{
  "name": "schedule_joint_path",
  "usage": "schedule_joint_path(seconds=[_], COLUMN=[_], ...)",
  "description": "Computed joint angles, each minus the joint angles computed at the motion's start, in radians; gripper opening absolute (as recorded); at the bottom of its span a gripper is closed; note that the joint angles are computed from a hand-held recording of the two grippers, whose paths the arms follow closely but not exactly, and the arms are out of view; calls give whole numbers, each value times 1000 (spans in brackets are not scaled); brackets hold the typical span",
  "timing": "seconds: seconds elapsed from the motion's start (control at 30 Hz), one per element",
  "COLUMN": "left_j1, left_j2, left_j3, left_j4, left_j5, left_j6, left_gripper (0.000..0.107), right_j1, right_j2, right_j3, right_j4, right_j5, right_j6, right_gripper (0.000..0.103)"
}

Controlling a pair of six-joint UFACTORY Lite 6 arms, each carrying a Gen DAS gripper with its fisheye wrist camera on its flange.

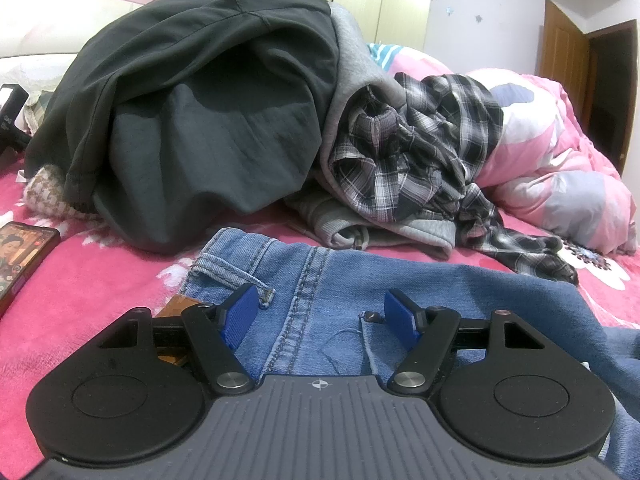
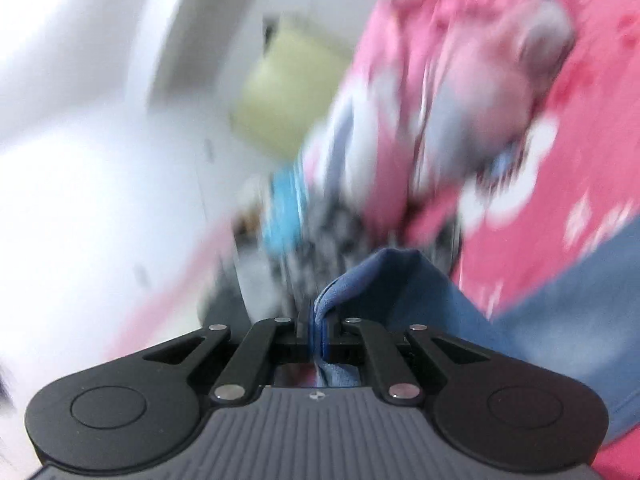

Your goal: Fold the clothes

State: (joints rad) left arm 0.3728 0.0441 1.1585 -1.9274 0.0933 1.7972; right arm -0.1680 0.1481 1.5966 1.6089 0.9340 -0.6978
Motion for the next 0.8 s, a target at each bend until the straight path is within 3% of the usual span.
schedule_joint_path(seconds=[0.17, 0.33, 0.5, 0.57, 0.6, 0.63, 0.7, 0.8], left_j1=[-5, -10, -11, -11, -11, -11, -11, -11], left_j2=[2, 3, 4, 4, 4, 4, 4, 5], left_j3=[3, 7, 8, 8, 8, 8, 8, 8], left_j4=[10, 34, 42, 42, 42, 41, 38, 33], left_j5=[-10, -19, -22, -22, -22, -22, -22, -22], left_j6=[-6, -27, -34, -34, -34, -33, -30, -24], left_gripper=[71, 71, 71, 71, 71, 71, 71, 71], right_j1=[-269, -436, -548, -583, -601, -617, -633, -667], right_j2=[70, 121, 244, 295, 316, 327, 315, 288], right_j3=[116, 74, 104, 145, 162, 170, 150, 138], right_j4=[56, 94, -31, -148, -196, -228, -246, -239], right_j5=[35, -11, -29, -16, -1, 8, -8, -26], right_j6=[72, 115, 288, 431, 494, 538, 564, 562], right_gripper=[4, 4, 6, 12, 23, 41, 57, 64])
